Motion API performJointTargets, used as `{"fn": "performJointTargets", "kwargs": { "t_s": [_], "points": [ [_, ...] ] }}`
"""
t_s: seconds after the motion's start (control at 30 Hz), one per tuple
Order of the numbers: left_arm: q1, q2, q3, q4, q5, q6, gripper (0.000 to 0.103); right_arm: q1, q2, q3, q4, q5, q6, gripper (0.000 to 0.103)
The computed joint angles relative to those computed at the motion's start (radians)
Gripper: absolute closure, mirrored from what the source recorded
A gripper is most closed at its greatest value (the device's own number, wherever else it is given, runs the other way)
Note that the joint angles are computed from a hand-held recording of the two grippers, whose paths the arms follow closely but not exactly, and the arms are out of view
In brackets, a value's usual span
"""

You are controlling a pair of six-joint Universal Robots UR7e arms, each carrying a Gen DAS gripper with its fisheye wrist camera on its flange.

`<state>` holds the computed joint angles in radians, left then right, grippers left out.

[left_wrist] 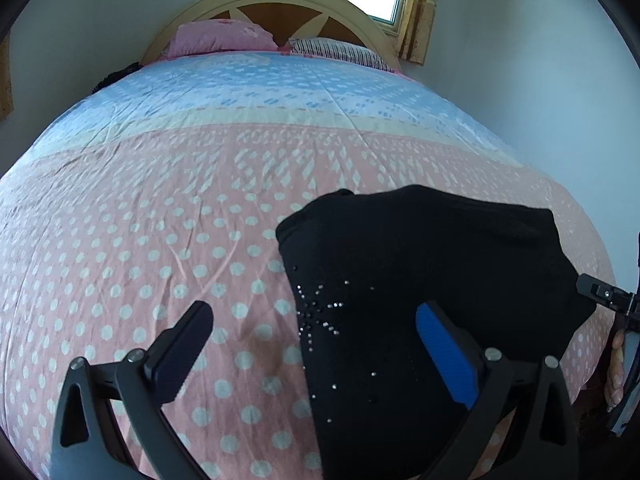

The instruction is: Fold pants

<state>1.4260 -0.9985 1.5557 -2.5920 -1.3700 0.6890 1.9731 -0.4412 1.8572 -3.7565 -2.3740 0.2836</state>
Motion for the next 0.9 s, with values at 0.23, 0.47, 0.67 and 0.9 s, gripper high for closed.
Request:
{"fn": "performJointTargets", "kwargs": {
  "t_s": [0.23, 0.47, 0.67, 0.9],
  "points": [
    [0.025, 0.062, -0.122, 0.133, -0.051, -0.092, 0.0, -0.032, -0.007, -0.052, 0.091, 0.049, 0.035, 0.045],
    [0.019, 0.066, -0.133, 0.214, -0.111, -0.066, 0.032, -0.025, 0.005, -0.055, 0.074, 0.101, 0.035, 0.069],
    [0.022, 0.051, -0.132, 0.241, -0.154, -0.062, 0.083, 0.05, 0.028, -0.113, 0.065, 0.042, -0.062, 0.071],
    [0.028, 0.0, -0.114, 0.216, -0.199, -0.065, 0.09, 0.081, 0.026, -0.197, 0.158, 0.06, -0.112, 0.071]
  ]
}}
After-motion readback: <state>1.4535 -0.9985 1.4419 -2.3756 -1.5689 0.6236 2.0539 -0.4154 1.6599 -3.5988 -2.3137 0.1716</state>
